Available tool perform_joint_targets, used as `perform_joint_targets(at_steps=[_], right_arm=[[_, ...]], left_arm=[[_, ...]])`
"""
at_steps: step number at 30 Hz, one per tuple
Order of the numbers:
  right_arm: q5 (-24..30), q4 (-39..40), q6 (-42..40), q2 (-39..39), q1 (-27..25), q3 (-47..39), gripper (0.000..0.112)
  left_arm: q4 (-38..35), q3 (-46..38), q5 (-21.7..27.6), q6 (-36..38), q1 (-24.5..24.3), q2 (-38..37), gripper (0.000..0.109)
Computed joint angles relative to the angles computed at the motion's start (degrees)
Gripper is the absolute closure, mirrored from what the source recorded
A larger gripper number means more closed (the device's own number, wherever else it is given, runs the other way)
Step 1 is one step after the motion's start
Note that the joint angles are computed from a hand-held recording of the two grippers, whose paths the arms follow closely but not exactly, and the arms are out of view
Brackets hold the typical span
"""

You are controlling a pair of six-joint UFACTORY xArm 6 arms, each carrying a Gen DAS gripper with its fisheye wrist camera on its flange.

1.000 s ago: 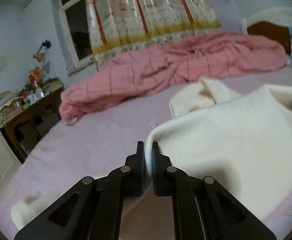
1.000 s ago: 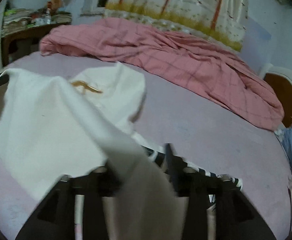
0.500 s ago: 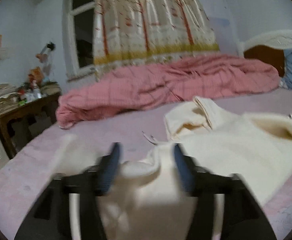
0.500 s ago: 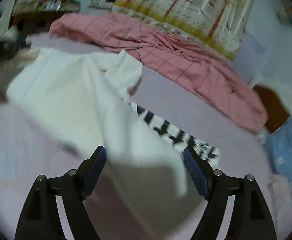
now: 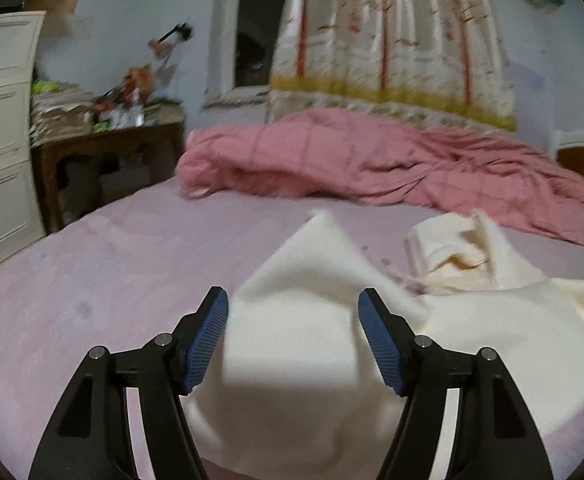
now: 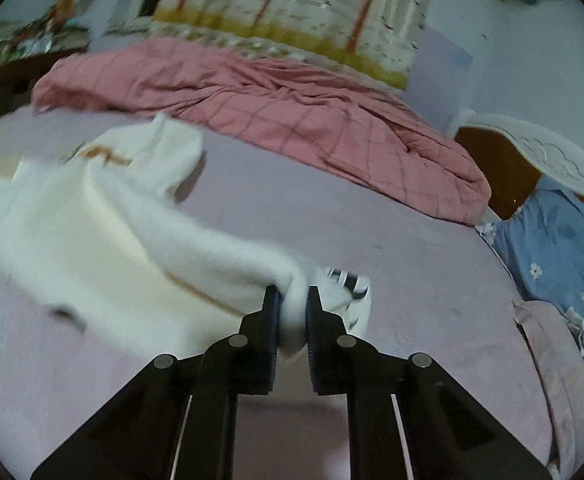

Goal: Fold large clothes

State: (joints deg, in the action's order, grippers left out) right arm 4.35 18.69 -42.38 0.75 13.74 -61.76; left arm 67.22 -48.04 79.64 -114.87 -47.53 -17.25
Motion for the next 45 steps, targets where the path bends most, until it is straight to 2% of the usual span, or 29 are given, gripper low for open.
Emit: perform_joint_targets(at_steps=[3,4,7,10,12,15,16,18,20,21,22,23,25,26,27,28,30,33,35,37,38,40,45], right_arm=[[-0.4,-15.9,16.7,5.5,-1.7,-5.8,0.1],[1.2,-21.6,22.7,8.0,-2.2,-9.1,0.1],[6.3,-28.4,31.2,14.1,-2.6,-17.6,0.1],[12.9,-23.3,30.2,20.1,-2.5,-26.4,0.1],[15.9,-20.6,29.6,22.9,-2.6,-30.3,0.1],[15.7,-22.0,31.7,24.8,-2.6,-32.0,0.099],[15.9,-19.1,30.9,24.9,-2.6,-32.3,0.099],[16.8,-7.8,28.4,22.9,-2.4,-31.3,0.099],[15.2,3.8,21.4,19.8,-1.9,-28.8,0.099],[12.3,7.0,18.0,18.6,-1.3,-27.2,0.099],[7.5,7.8,15.2,17.0,-0.4,-24.6,0.097],[4.9,9.2,11.4,15.8,0.4,-23.0,0.096],[6.0,16.3,2.3,14.1,1.5,-21.7,0.096],[7.5,21.8,-2.1,13.3,1.8,-21.4,0.095],[9.1,25.0,-4.3,12.8,1.9,-21.2,0.095],[10.1,25.8,-5.1,12.5,2.1,-20.8,0.094],[12.1,20.2,-1.5,13.1,2.4,-21.1,0.094],[17.6,2.2,13.6,19.4,1.8,-25.7,0.093],[20.2,-4.1,21.6,23.3,1.3,-29.0,0.093],[22.5,-1.1,20.3,26.7,0.7,-31.8,0.094],[21.8,0.1,19.1,26.8,0.8,-31.4,0.094],[21.3,-1.6,18.8,26.2,1.1,-30.8,0.094],[20.5,2.9,14.8,26.5,0.7,-30.5,0.094]], left_arm=[[-2.6,1.5,-3.9,-0.5,3.0,-1.2,0.042],[-2.6,2.3,-5.5,-1.1,3.6,-1.7,0.042],[-3.3,3.4,-7.4,-2.2,4.7,-2.6,0.04],[-6.8,3.6,-9.9,-1.3,7.4,-2.6,0.038],[-8.4,4.9,-11.6,-2.9,8.9,-3.6,0.05],[-7.5,6.3,-11.1,-6.0,8.7,-5.1,0.059],[-7.4,5.9,-10.2,-5.7,8.1,-4.7,0.062],[-6.0,4.4,-6.4,-5.8,5.7,-3.4,0.07],[-1.2,4.3,-2.5,-7.3,2.1,-3.7,0.07],[2.1,4.2,0.3,-8.1,-0.5,-3.5,0.07],[5.0,4.3,1.6,-8.1,-2.1,-3.4,0.07],[7.5,4.2,2.0,-7.3,-3.2,-3.2,0.07],[8.3,2.0,1.4,-2.6,-3.2,-0.6,0.076],[7.4,0.9,0.0,-0.4,-2.2,0.5,0.08],[6.3,0.2,-2.4,1.8,-0.8,1.3,0.08],[4.8,-0.7,-4.0,3.7,0.6,2.2,0.08],[0.8,-1.8,-7.2,6.3,3.8,3.2,0.08],[-8.6,-2.8,-11.9,9.9,9.9,4.9,0.082],[-11.9,-4.9,-12.0,13.4,11.2,7.5,0.082],[-12.1,-7.1,-9.0,14.9,10.2,9.7,0.082],[-12.5,-7.7,-8.7,15.6,10.2,10.3,0.082],[-13.0,-6.9,-10.4,15.5,10.9,9.8,0.082],[-12.9,-5.5,-12.0,15.1,11.6,8.6,0.083]])
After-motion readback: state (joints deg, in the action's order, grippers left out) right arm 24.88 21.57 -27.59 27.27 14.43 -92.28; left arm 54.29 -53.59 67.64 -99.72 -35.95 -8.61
